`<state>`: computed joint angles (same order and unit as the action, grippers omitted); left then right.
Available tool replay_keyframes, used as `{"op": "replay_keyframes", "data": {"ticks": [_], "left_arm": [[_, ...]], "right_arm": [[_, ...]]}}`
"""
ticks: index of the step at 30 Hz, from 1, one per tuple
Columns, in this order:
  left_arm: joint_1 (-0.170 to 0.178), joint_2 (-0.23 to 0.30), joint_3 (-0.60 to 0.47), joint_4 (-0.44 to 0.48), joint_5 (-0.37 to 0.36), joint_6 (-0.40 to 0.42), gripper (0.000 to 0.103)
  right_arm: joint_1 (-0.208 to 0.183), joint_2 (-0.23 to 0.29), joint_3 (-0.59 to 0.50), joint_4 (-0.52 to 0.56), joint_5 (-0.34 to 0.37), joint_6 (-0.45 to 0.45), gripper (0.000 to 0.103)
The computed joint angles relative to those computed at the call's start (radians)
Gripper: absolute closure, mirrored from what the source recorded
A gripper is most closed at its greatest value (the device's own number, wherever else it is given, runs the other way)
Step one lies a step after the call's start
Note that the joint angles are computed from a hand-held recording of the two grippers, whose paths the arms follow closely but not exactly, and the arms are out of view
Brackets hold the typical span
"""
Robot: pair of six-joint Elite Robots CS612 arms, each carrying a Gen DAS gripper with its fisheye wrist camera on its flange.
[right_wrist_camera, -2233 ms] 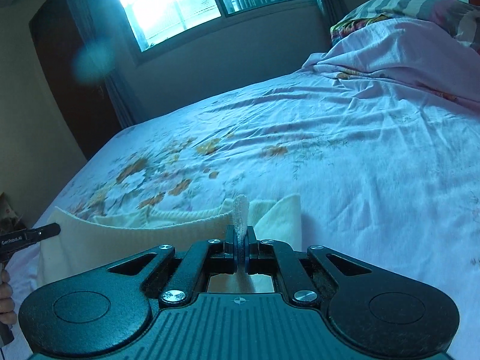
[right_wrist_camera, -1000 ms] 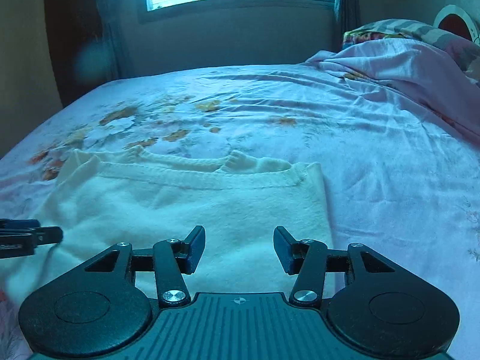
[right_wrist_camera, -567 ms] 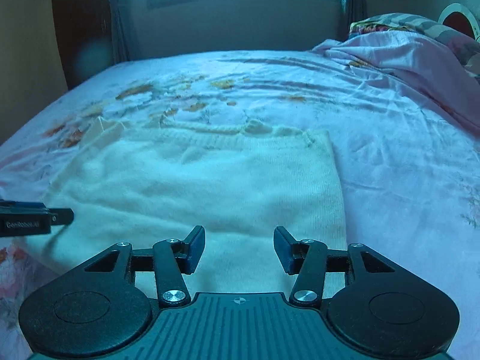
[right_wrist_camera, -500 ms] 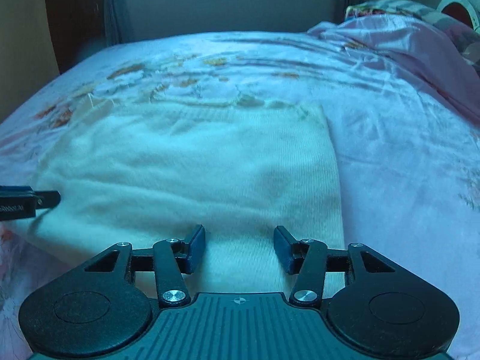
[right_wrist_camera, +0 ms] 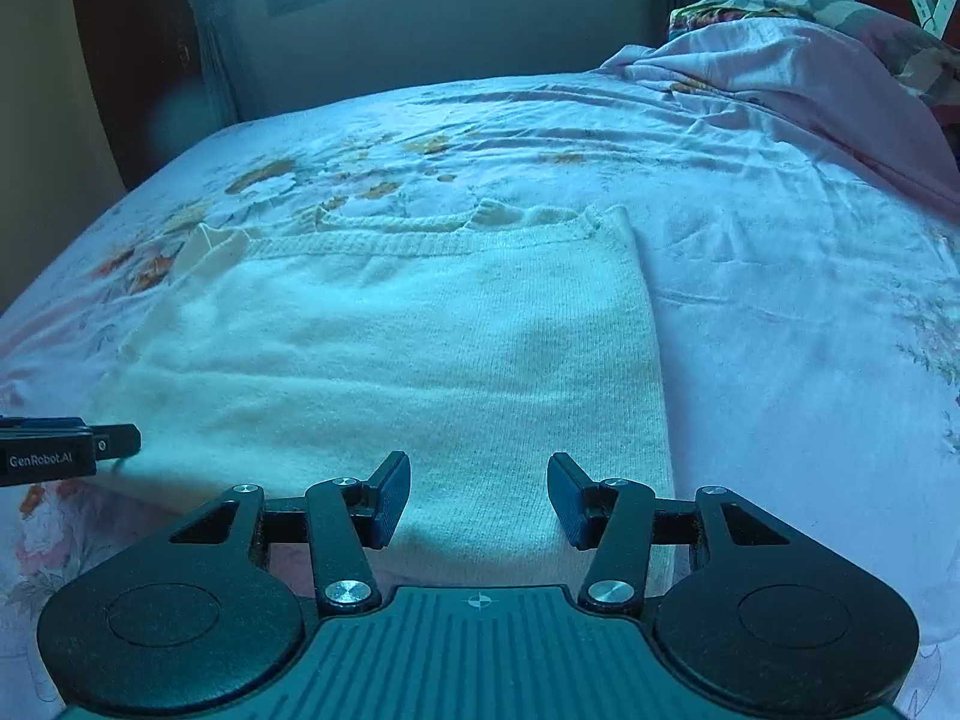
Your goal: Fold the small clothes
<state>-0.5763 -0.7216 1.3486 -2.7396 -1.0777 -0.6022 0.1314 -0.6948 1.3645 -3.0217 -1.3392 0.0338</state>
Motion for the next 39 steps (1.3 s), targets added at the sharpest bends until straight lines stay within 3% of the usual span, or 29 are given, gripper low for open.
{"op": "replay_keyframes", "data": {"ticks": [8, 12, 16, 17, 22, 27, 31, 34, 36, 39], "left_arm": [[0.008, -0.019, 0.026, -0.025, -0.030, -0.015, 0.043], [0.007, -0.012, 0.036, -0.106, -0.035, 0.011, 0.043], [0.013, 0.013, 0.010, -0.048, -0.058, 0.002, 0.041], [0.012, 0.014, 0.019, -0.070, -0.052, 0.006, 0.042], [0.013, 0.001, 0.032, -0.115, -0.053, 0.015, 0.044], [0.022, 0.021, -0.012, -0.122, -0.071, 0.020, 0.044], [0.032, 0.047, -0.050, -0.058, -0.092, 0.018, 0.042], [0.032, 0.046, -0.045, -0.080, -0.079, 0.025, 0.045], [0.035, 0.050, -0.055, -0.121, -0.085, 0.058, 0.045], [0.047, 0.083, -0.127, -0.096, -0.081, 0.095, 0.045]], "right_arm": [[0.000, -0.017, 0.024, -0.023, 0.027, 0.000, 0.052], [0.005, -0.005, 0.009, -0.031, -0.003, 0.009, 0.052], [0.013, 0.014, -0.018, 0.050, -0.052, -0.031, 0.052], [0.012, 0.017, -0.016, 0.049, -0.054, -0.033, 0.052], [-0.001, 0.010, 0.005, -0.011, -0.012, 0.003, 0.052], [0.003, 0.017, -0.018, -0.024, 0.017, 0.039, 0.052], [0.015, 0.031, -0.045, -0.007, 0.013, 0.015, 0.052], [0.016, 0.040, -0.060, 0.028, 0.011, 0.010, 0.052], [0.015, 0.046, -0.066, 0.007, 0.012, 0.007, 0.052], [0.018, 0.071, -0.120, 0.011, -0.006, -0.024, 0.052]]}}
